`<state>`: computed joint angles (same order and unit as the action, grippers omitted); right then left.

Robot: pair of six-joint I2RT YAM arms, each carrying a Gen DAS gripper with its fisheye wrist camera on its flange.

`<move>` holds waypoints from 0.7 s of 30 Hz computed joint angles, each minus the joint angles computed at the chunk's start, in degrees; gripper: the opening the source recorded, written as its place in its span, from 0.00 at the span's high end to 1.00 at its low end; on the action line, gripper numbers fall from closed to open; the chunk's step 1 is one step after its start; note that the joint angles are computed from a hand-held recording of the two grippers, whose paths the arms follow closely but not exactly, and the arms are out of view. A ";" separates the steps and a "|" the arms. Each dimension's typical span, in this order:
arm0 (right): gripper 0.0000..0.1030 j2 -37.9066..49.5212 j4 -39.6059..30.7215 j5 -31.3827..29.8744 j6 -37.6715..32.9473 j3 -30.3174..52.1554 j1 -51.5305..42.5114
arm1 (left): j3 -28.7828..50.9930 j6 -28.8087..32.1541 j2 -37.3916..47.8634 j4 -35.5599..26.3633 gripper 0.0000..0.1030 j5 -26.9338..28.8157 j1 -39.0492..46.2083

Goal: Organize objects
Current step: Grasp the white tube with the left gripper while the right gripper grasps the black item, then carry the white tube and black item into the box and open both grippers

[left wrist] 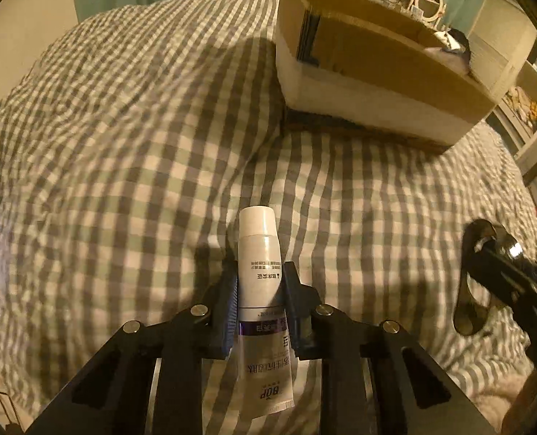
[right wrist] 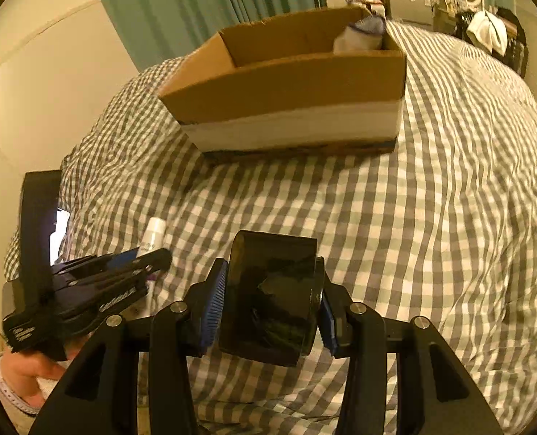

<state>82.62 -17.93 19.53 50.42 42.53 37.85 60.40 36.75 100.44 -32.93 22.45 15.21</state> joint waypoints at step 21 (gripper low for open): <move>0.57 2.11 -30.39 9.31 -12.71 37.81 -1.40 | 32.56 0.76 -4.92 -23.22 0.78 11.43 -1.95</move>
